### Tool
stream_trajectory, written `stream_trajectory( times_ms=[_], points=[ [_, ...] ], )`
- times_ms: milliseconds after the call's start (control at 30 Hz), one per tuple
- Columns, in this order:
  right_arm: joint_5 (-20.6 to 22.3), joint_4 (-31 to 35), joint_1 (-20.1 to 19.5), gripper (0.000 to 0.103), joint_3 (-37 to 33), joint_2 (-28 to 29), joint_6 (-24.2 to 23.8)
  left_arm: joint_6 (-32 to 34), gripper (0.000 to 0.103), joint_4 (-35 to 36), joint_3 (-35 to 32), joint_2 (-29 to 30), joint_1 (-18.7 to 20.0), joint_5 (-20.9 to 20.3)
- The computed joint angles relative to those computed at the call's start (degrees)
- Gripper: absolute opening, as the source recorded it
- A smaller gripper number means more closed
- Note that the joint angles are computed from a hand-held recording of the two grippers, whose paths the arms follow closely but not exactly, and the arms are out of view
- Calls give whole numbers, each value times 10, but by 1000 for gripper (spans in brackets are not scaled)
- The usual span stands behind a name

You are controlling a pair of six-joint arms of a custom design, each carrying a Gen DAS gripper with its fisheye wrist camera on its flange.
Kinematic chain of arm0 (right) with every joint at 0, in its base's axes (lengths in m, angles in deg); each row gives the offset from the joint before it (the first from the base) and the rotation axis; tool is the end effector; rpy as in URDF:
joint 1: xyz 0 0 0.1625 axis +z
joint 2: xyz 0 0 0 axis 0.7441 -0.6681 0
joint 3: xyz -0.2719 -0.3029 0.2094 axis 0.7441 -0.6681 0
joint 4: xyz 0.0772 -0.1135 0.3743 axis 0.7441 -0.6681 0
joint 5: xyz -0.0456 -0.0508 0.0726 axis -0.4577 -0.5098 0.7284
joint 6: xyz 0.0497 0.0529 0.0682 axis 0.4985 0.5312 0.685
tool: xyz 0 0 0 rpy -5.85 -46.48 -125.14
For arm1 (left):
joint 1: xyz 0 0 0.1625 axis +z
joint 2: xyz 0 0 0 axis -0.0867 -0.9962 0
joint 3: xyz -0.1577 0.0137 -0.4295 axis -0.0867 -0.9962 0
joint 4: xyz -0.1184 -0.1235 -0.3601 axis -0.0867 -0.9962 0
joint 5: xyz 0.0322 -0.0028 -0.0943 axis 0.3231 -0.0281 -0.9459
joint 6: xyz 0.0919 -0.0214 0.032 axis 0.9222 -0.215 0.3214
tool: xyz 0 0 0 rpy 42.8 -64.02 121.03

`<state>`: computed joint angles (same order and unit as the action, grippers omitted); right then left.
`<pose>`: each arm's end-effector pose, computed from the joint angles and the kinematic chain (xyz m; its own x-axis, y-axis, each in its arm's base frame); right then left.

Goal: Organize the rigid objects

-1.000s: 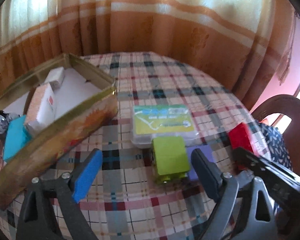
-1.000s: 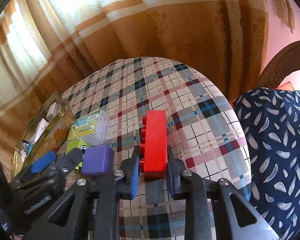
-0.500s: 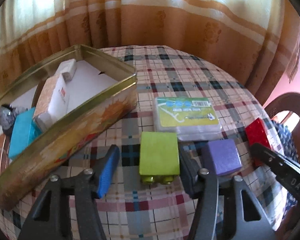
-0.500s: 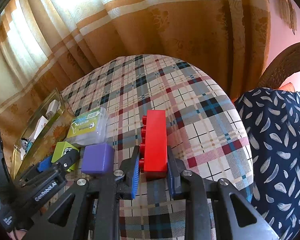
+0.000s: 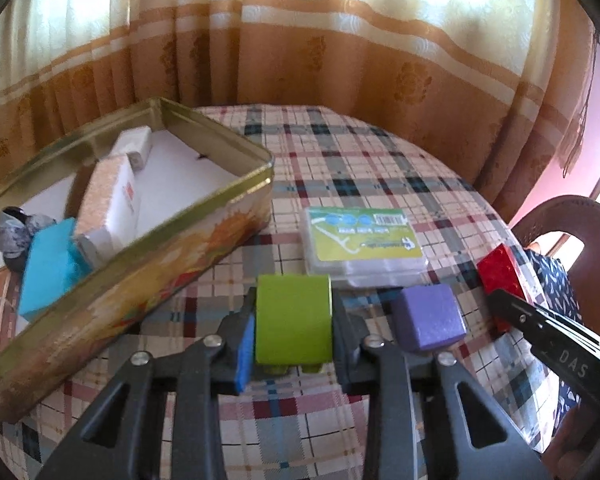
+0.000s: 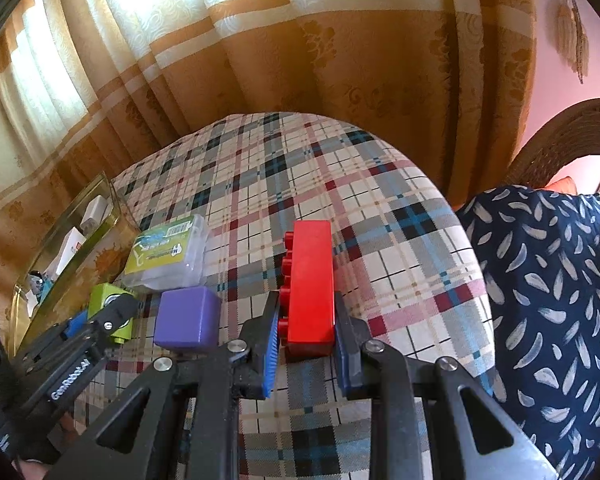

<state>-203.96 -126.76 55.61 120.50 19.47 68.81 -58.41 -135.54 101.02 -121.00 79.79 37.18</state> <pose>0.2786 -0.7576 -0.1037 -0.8416 -0.2197 0.4933 -0.4555 0.7795 -0.4300 0.0314 -0.6616 0.2415 -0.7707 -0.1816 -0.6107 0.3279 0.7088 -0.6245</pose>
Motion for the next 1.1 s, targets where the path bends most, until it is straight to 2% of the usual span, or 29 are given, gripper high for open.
stream_trajectory(
  times_ms=[200,567,867,1033,1100],
  points=[
    [-2,-42,3,25,15,-3,-10,44,31,-85,22,-1,-9,4],
    [-20,-140,17,25,26,8,-69,71,31,-137,46,-13,-14,10],
    [-30,-189,27,25,26,18,-114,80,31,-162,64,-26,-15,9],
    [-23,-222,32,25,34,22,-142,86,31,-172,72,-35,-15,4],
    [-2,-236,32,25,49,17,-136,90,31,-180,76,-39,-15,5]
  ],
)
